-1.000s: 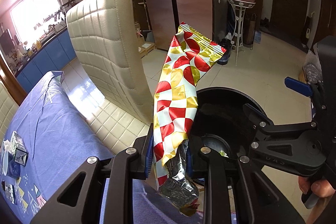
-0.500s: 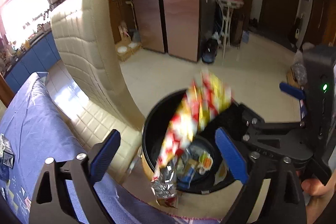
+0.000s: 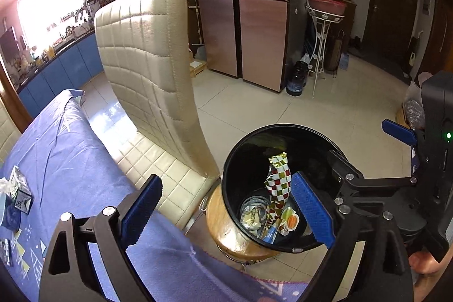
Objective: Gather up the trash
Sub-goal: 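Lower the checkered bag into the bin and open the left tool, then move both tools back over the table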
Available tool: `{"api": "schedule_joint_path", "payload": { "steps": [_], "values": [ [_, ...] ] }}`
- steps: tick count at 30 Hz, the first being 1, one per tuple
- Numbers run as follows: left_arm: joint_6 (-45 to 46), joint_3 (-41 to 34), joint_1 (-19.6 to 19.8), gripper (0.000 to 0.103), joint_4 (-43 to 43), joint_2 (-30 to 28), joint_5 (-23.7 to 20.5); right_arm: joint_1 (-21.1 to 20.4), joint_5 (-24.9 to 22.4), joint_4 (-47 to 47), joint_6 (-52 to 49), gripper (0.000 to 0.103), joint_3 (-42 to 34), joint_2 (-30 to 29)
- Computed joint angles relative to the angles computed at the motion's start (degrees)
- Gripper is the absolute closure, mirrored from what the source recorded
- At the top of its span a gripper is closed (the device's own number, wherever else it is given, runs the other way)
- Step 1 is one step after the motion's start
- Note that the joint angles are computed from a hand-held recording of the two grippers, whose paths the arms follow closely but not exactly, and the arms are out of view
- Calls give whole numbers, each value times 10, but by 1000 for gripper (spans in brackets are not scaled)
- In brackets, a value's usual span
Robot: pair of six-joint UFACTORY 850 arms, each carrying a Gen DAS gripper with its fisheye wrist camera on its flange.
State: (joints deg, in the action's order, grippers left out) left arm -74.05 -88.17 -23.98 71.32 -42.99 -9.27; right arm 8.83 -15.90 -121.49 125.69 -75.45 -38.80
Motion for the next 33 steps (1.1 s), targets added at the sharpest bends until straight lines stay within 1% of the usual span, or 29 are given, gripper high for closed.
{"api": "schedule_joint_path", "payload": {
  "steps": [2, 5, 9, 11, 15, 17, 20, 26, 28, 30, 33],
  "values": [
    [-76, 20, 5, 13, 72, 15, -1, 10, -5, -4, -1, 3, 5, 8],
    [-165, 48, 12, 13, 157, 37, -4, 25, -10, -11, -1, 3, 11, 18],
    [-285, 100, 28, 13, 274, 75, -20, 49, -14, -13, -8, 3, 17, 31],
    [-335, 126, 38, 13, 315, 95, -24, 62, -9, -13, -13, 3, 16, 36],
    [-414, 174, 58, 13, 379, 132, -38, 85, 20, -62, 34, 3, 19, 47],
    [-437, 197, 68, 13, 397, 149, -47, 97, 40, -88, 57, 3, 15, 48],
    [-472, 236, 87, 13, 424, 176, -60, 119, 56, -80, 46, 3, 5, 47],
    [-545, 304, 137, 13, 475, 230, -78, 167, 79, -94, 46, 3, -22, 35],
    [-555, 319, 153, 13, 481, 241, -83, 183, 79, -122, 65, 3, -29, 30],
    [-566, 334, 173, 13, 488, 251, -85, 199, 79, -102, 38, 3, -46, 18],
    [-585, 354, 204, 13, 502, 262, -88, 223, 95, -88, 13, 3, -82, -5]
  ]
}}
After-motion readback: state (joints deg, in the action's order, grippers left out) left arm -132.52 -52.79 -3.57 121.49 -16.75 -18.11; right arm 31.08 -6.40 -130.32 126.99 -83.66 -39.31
